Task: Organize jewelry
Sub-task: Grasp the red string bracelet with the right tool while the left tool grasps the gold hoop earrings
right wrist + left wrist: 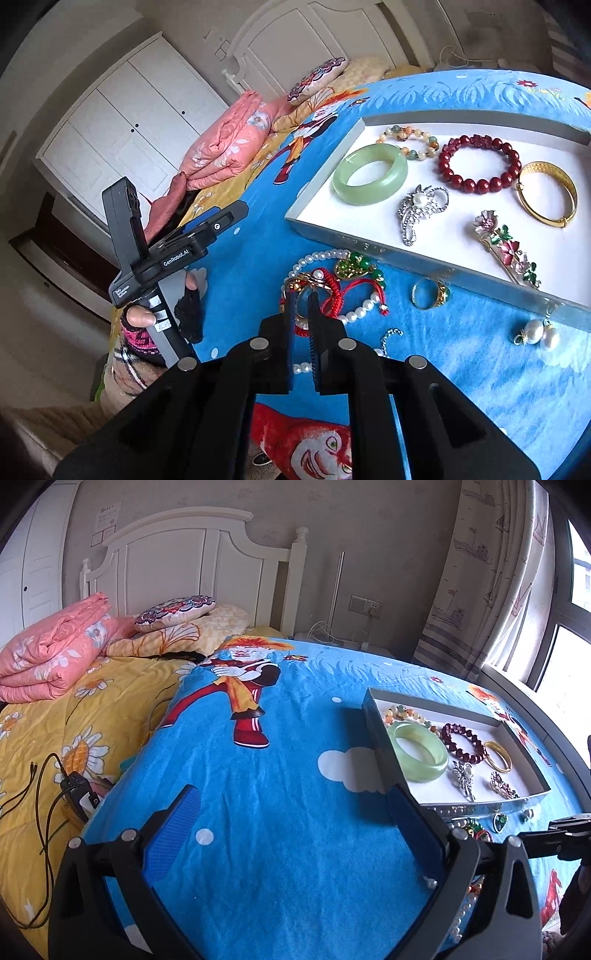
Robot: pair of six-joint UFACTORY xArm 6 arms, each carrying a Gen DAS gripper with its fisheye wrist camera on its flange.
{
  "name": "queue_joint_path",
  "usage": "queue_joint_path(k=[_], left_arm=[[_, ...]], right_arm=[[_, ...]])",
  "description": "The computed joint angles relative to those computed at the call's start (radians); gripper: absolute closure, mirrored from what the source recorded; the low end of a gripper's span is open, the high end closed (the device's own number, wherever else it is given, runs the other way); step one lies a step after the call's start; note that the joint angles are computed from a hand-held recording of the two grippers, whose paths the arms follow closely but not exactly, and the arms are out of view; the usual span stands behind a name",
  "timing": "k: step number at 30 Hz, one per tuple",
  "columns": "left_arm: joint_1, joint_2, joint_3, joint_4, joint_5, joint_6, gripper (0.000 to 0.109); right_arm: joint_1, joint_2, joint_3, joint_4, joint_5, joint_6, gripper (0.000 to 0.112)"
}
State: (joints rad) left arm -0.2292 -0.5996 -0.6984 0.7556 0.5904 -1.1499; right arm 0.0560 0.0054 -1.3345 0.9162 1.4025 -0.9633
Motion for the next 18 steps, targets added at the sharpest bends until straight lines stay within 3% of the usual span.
queue_joint_path(k=[3,5,6,8,9,11,13,16,18], left_arm=[[-0.001,0.004,-0.003,-0.004,0.004,0.005,0.008],[-0.007,0.005,-0.005,0.008,0.01,-0.004,0.008],[-0.011,-0.001,-0.003,0.023,0.014,-0.018,0.008],[-0.013,-0.017,0.01,0.008,-0.008,-0.003,0.008],[-0.016,-0.023,0.015,-0.031,-0.021,0.032,0.008],[-0.032,-0.028,0.022,-0.106,-0.054,0.098,0.008],[-0.062,-0.017,0.019,-0.142,-0.093,0.148,0.009],[-0.109,0.032,-0.007,-0.215,-0.149,0.273,0.026],[-0.152,0.088,-0.053,-0.255,-0.104,0.359,0.035]], right_arm=[[-0.057,0.04,-0.02,0.103,0.122,0.01,0.014],[-0.152,0.078,-0.032,0.31,0.261,0.057,0.014],[-0.186,0.071,-0.025,0.372,0.271,0.076,0.014],[-0.198,0.007,0.002,0.368,0.165,-0.012,0.014],[-0.173,-0.046,0.032,0.303,0.067,-0.082,0.014],[-0.155,-0.122,0.089,0.234,-0.044,-0.169,0.014],[-0.149,-0.135,0.115,0.215,-0.065,-0.186,0.014],[-0.146,-0.117,0.124,0.192,-0.07,-0.172,0.014],[-0.146,-0.103,0.121,0.191,-0.068,-0.165,0.014]])
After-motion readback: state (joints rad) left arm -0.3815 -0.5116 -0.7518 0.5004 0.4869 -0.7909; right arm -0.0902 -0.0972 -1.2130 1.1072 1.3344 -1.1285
